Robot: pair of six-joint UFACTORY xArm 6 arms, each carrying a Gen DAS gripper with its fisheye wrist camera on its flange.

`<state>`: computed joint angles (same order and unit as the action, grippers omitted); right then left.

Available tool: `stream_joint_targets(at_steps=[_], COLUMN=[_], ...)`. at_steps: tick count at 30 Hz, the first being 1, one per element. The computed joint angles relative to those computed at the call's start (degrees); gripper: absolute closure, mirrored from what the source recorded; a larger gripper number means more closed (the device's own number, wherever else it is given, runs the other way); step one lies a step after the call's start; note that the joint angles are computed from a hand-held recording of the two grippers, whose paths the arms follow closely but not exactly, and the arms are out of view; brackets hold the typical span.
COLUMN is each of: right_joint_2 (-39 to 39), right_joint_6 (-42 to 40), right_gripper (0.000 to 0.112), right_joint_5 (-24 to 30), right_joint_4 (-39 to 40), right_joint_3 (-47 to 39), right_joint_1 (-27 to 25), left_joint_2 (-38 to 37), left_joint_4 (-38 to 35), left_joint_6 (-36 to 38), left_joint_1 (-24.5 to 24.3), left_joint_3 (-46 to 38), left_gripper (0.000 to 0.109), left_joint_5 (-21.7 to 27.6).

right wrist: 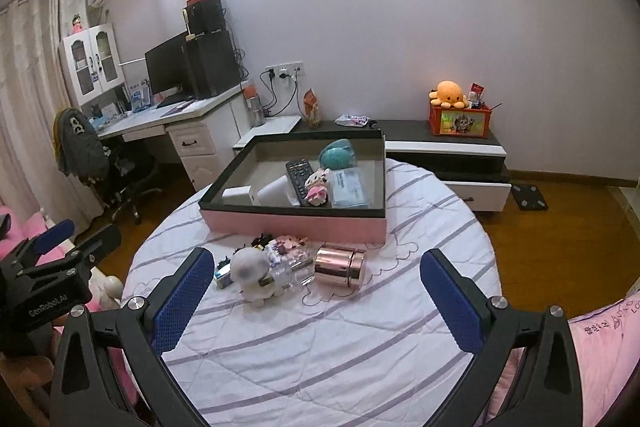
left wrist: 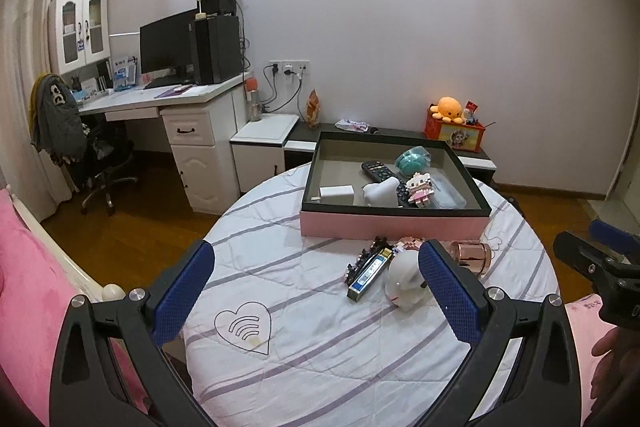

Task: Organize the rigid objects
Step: 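Withdraw both tools from the box and approach the remaining items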

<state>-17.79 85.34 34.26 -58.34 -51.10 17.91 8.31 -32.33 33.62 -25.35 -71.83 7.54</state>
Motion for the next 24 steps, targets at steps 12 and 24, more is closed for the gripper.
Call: stream_joint_targets(at_steps=[12,24], right_joint_2=[0.79,2.48], right_joint_6=[-0.79,-2.87], right_gripper=[0.009,0.009], right_joint_5=[0.93,0.54], right_joint_4=[0.27,3.15], right_joint_3=[-0.95,-1.46], right_joint_1=[1.01,0.09], left_joint_2=[-0.46,3.78], left_joint_4=[-4.05,3.69], left_joint_6=[2.92,-4.30], left_joint_1=[0.26,1.28], left_joint_3=[0.28,-1.86], left_gripper=[0.006,0.006], left_joint_5=[0.93,2.25])
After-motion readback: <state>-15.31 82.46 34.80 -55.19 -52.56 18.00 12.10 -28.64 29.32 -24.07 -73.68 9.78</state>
